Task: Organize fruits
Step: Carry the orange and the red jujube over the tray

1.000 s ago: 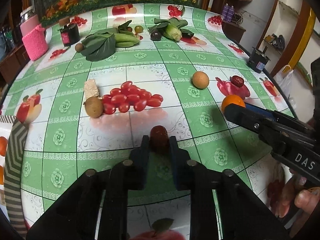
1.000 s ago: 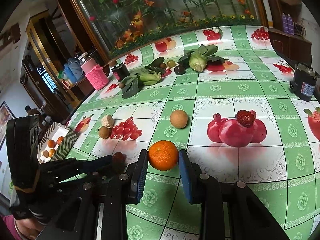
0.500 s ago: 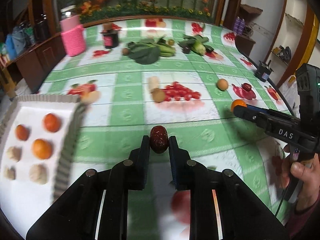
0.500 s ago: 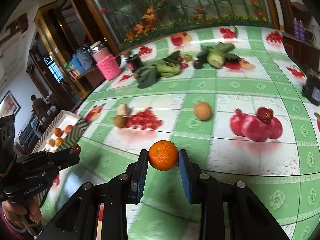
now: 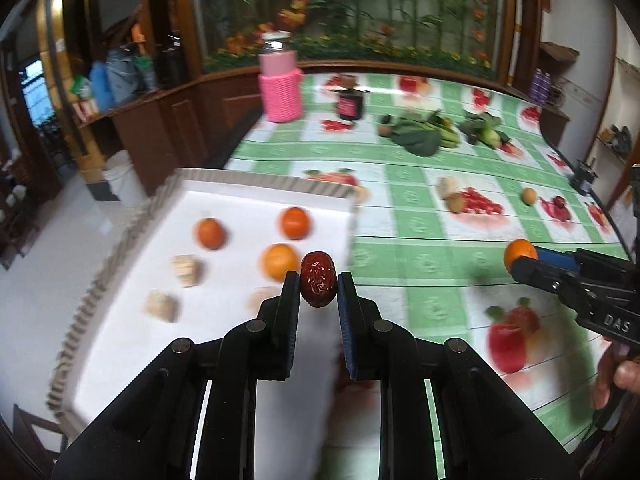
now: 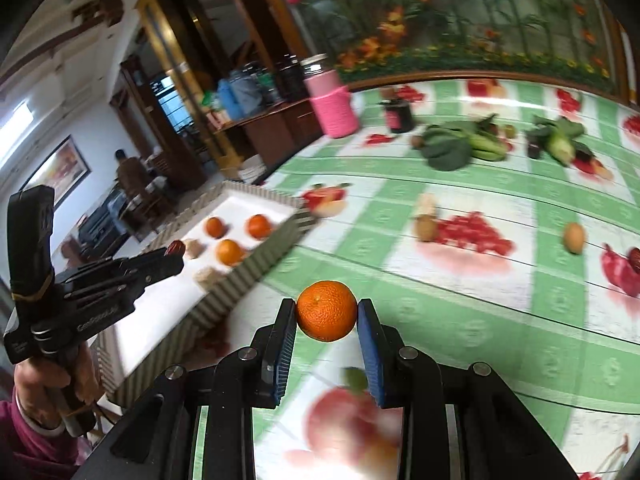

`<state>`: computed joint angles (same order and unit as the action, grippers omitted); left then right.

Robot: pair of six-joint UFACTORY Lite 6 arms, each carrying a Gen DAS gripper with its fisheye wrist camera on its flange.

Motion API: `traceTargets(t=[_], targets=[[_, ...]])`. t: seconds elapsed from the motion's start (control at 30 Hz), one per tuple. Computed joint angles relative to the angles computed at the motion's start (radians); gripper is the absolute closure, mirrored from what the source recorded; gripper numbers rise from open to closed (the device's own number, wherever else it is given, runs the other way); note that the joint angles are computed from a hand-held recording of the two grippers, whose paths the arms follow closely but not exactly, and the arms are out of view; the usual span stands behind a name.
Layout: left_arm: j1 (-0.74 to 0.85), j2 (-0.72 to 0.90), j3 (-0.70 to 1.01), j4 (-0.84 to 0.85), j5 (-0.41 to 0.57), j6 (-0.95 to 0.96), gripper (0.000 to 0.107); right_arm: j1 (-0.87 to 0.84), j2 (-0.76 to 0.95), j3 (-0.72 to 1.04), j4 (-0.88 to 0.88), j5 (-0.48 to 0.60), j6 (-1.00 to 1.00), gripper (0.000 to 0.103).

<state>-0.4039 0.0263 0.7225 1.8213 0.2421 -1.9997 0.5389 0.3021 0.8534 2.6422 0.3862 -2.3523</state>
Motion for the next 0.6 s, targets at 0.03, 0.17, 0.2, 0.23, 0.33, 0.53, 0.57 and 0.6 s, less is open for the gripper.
traceTargets(t=[0.03,0.17,0.2,0.23,0.33,0.53,0.57,0.6], targets=[[0.022,-0.02,-0.02,0.023,-0.004,-0.015,0.089,0.018,0.01,0.015,0.014,-0.006,-0.006,0.073],[0.112,-0.084,-0.088,0.127,-0.023,-0.09,0.089,0.106,0.058,0.097,0.079,-0.054,-0.045,0.073],[0.134,-0.1,-0.106,0.158,-0.022,-0.113,0.089,0.123,0.07,0.118,0.092,-0.065,-0.056,0.073],[0.15,-0.11,-0.118,0.181,-0.019,-0.128,0.089,0.145,0.083,0.145,0.107,-0.079,-0.067,0.073],[0.204,-0.14,-0.157,0.277,-0.014,-0.204,0.089,0.186,0.107,0.196,0.138,-0.109,-0.094,0.073],[0.293,-0.168,-0.195,0.478,-0.038,-0.371,0.089,0.253,0.181,0.319,0.162,-0.17,-0.112,0.073],[0.305,-0.172,-0.199,0.51,-0.043,-0.397,0.089,0.258,0.187,0.33,0.155,-0.174,-0.106,0.073],[0.313,-0.175,-0.204,0.537,-0.041,-0.422,0.089,0.264,0.198,0.348,0.145,-0.184,-0.098,0.073]])
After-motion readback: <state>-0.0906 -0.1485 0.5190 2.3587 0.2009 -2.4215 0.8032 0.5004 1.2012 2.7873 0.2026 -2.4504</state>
